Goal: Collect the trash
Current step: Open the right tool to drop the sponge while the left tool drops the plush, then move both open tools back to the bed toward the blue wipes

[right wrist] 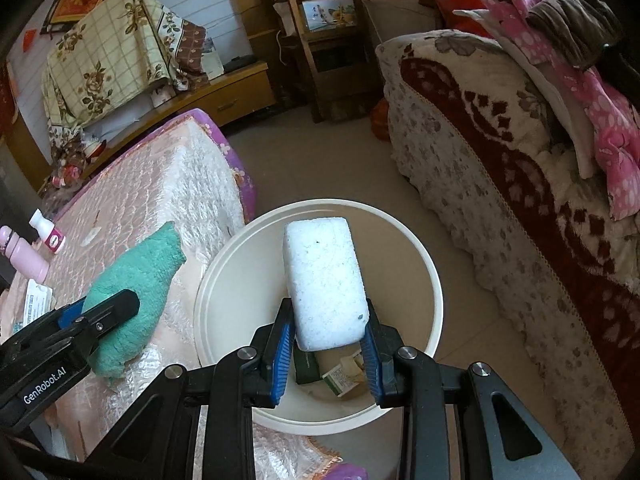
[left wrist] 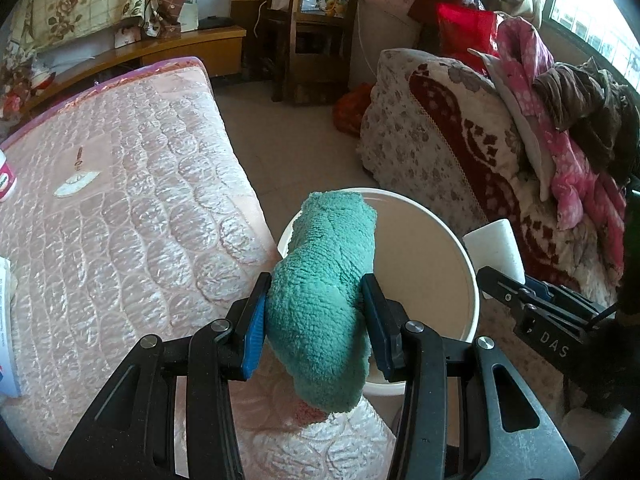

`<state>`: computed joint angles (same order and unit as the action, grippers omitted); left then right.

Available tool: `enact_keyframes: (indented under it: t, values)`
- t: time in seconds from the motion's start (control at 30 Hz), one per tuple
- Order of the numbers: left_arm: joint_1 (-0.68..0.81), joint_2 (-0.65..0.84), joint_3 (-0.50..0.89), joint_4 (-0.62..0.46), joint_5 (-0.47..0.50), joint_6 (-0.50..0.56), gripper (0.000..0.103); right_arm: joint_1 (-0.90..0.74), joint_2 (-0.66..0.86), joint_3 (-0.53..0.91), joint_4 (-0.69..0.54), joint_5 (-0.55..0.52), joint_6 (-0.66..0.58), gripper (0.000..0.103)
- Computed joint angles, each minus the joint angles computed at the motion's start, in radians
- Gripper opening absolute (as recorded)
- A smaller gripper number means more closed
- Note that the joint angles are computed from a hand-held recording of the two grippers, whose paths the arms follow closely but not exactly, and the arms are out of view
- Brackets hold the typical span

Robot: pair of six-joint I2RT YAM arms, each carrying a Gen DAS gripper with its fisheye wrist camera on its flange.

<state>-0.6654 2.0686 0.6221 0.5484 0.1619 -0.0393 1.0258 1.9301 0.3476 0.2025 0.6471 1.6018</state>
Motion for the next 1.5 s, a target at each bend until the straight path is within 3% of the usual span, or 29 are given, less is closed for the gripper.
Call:
enact_keyframes:
  t: [0.17, 0.37, 0.6, 1.5]
  values:
    - [0.0, 0.008, 0.014, -0.007, 0.004, 0.001, 0.042, -0.018, 0.016, -0.008, 0.036, -0.008, -0.007, 0.029]
    - [0.007, 0.019, 0.035, -0.018, 0.03, -0.011, 0.045, -0.017, 0.014, -0.012, 0.029, 0.007, 0.007, 0.044]
    - [0.015, 0.013, 0.03, -0.022, 0.068, -0.009, 0.059, -0.024, 0.009, -0.035, 0.069, -0.005, 0.016, 0.045]
    - [0.101, -0.2, -0.181, 0.025, 0.03, 0.063, 0.059, 0.022, 0.018, 0.044, -0.006, -0.001, -0.009, 0.046]
